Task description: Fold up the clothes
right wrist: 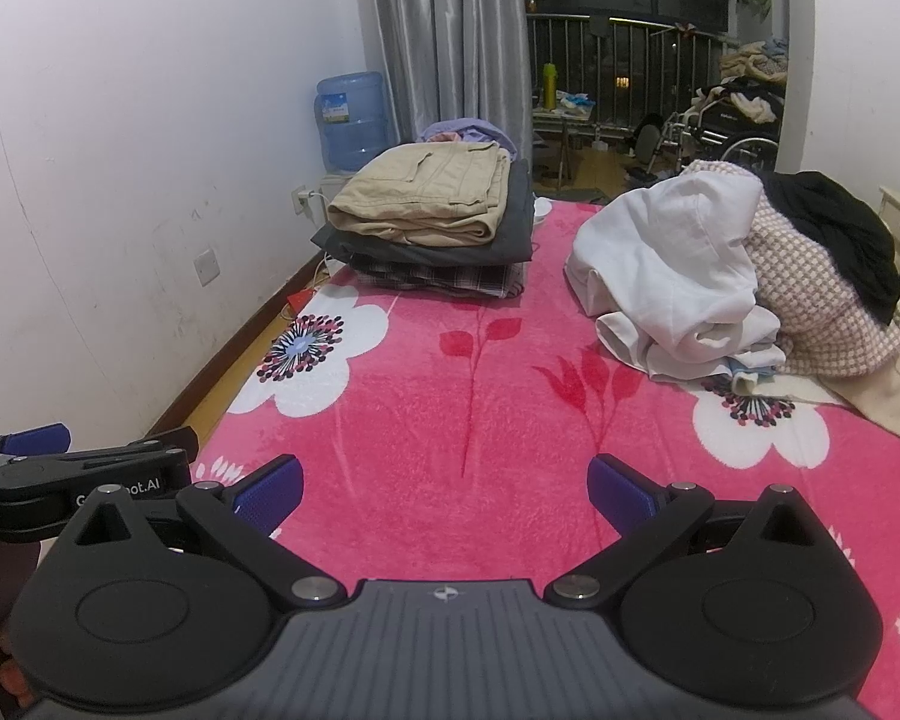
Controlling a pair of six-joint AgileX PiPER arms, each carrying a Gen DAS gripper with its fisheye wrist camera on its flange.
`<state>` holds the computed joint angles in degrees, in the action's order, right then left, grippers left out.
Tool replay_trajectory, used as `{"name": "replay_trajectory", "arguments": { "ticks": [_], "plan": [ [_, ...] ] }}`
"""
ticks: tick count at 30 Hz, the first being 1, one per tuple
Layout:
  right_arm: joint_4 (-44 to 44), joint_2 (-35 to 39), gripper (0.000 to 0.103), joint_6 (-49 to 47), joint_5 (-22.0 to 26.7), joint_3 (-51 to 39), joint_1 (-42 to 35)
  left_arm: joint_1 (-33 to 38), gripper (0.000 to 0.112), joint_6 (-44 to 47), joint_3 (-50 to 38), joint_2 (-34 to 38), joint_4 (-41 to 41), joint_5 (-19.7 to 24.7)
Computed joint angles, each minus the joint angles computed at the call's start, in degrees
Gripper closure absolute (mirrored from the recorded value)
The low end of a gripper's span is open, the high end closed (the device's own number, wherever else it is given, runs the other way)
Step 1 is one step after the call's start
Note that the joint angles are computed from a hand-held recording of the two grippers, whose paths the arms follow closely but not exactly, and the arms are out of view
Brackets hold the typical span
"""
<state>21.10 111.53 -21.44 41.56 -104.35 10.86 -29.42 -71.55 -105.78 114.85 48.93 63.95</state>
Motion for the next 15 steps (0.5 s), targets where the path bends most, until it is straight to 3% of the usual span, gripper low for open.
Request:
{"name": "replay_trajectory", "arguments": {
  "ticks": [15],
  "plan": [
    [0.2,-0.2,0.0,-0.1,0.1,0.2,-0.2,0.0,0.009,0.1,-0.4,0.2,-0.2,0.2]
  ]
}}
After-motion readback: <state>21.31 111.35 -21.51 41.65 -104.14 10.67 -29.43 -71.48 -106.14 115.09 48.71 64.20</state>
